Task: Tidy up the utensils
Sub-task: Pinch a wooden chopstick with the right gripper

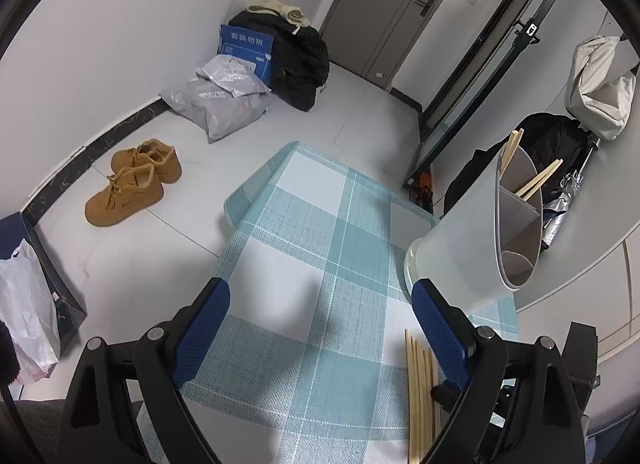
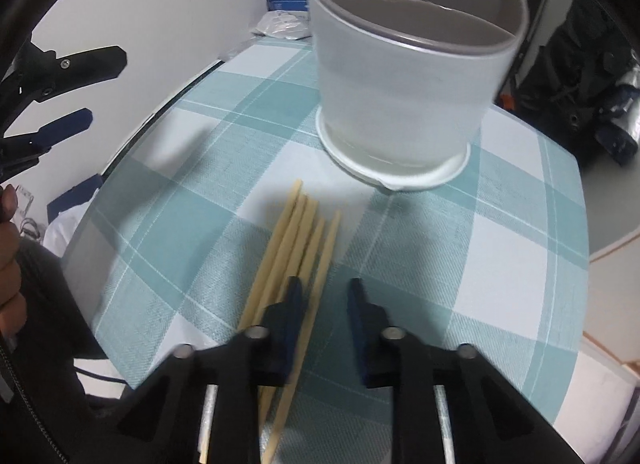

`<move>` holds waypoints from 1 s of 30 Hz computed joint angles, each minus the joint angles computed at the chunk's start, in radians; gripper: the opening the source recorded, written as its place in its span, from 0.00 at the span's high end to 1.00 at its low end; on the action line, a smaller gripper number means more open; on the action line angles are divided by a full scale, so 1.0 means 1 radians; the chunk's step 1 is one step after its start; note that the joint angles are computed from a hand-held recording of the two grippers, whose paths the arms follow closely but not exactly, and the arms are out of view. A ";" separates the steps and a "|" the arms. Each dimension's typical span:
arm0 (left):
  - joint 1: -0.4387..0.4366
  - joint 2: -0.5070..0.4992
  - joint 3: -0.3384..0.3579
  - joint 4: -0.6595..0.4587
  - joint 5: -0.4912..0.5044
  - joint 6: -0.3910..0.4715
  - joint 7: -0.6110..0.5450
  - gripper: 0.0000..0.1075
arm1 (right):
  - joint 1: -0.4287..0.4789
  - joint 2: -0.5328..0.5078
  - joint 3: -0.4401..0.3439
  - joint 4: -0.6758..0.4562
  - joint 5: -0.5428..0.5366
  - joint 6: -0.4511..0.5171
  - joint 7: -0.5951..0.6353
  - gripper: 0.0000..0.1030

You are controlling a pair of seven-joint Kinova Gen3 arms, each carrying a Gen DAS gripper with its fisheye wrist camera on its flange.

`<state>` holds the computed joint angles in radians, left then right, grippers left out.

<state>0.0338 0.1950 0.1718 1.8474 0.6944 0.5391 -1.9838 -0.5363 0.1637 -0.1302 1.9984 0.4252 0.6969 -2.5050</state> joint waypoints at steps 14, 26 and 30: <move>-0.008 -0.014 -0.005 0.006 0.025 0.012 -0.033 0.17 | 0.022 -0.047 -0.033 0.013 -0.087 0.081 0.118 0.95; 0.016 -0.003 -0.017 0.003 -0.043 -0.015 0.055 0.17 | 0.009 0.040 -0.004 -0.040 -0.012 0.048 0.071 0.85; 0.036 0.001 -0.020 -0.001 -0.105 -0.023 0.111 0.17 | 0.008 0.054 0.014 -0.057 -0.012 0.039 0.085 0.88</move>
